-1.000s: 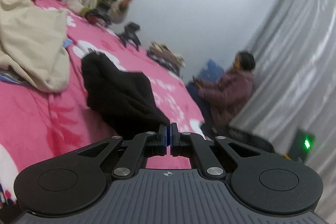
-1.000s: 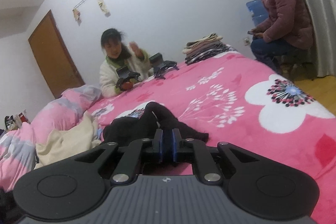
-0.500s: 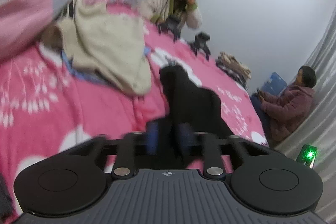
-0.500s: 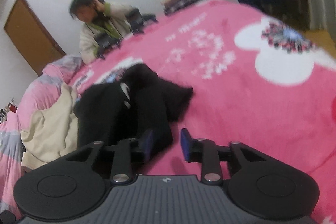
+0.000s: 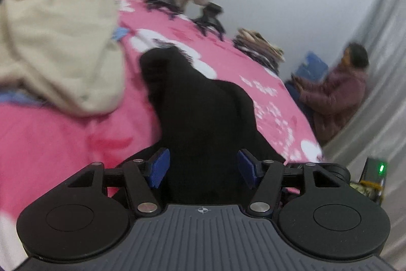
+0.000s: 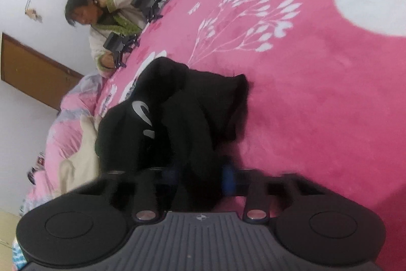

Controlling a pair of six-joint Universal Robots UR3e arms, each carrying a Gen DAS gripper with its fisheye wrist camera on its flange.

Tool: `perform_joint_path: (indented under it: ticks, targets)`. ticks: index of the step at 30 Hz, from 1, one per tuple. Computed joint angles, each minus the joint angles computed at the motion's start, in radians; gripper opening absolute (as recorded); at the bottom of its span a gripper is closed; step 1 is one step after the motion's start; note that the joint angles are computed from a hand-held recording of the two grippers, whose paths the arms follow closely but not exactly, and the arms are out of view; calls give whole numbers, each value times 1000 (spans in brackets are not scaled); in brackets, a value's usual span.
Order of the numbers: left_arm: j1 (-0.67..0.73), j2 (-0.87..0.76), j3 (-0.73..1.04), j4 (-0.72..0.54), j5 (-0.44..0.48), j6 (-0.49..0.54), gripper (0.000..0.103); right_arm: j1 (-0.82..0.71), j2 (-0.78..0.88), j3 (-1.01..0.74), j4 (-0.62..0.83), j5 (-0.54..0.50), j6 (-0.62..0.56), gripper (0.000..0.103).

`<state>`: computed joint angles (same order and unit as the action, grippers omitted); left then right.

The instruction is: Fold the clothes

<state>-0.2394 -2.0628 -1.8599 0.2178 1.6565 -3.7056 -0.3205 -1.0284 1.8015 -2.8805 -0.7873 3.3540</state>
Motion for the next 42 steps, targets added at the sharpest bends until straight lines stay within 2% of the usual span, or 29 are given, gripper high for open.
perform_joint_path:
  ticks: [4,5,6,8,10,11,13,17,21,24,28,33,35,38,39,41,42]
  targets:
    - [-53,-93,167,-149,11,189,57,27,-42,43,-70,-92,-17,4]
    - [-61,-103,179,-160,5,217,50,31,-58,61,-96,-115,-22,4]
    - [-65,-107,187,-176,3,238,32,32,-79,84,-128,-141,-29,4]
    - [-63,-108,189,-209,14,227,2,13,-123,130,-142,-146,-39,4]
    - [-31,-71,100,-90,-40,181,1,-16,-170,174,-124,-137,-54,5]
    - [-30,-56,59,-15,-28,164,1,-29,-194,192,-98,-135,-67,4]
    - [-56,-47,24,63,71,150,0,-61,-239,232,-65,-124,-85,5]
    - [-56,10,-95,168,171,19,0,-158,-364,385,-111,-77,-104,5]
    - [-72,93,-241,300,279,-115,0,-300,-484,552,-223,93,-145,5]
    - [-87,154,-343,351,328,-194,0,-432,-621,666,-179,213,-205,5]
    - [-63,209,-431,362,283,-293,0,-602,-786,731,-18,320,-279,5]
    - [-106,184,-376,352,327,-273,0,-746,-864,747,31,384,-294,5]
    - [-103,208,-393,326,274,-283,0,-784,-902,727,114,377,-322,5]
    - [-104,279,-420,227,192,-289,0,-835,-964,680,322,357,-423,5]
    - [-114,297,-420,185,189,-286,0,-852,-978,666,383,357,-462,5]
    - [-165,318,-398,103,260,-283,1,-882,-1001,647,468,376,-536,5]
    - [-178,323,-394,91,273,-274,2,-889,-1007,647,465,384,-544,5]
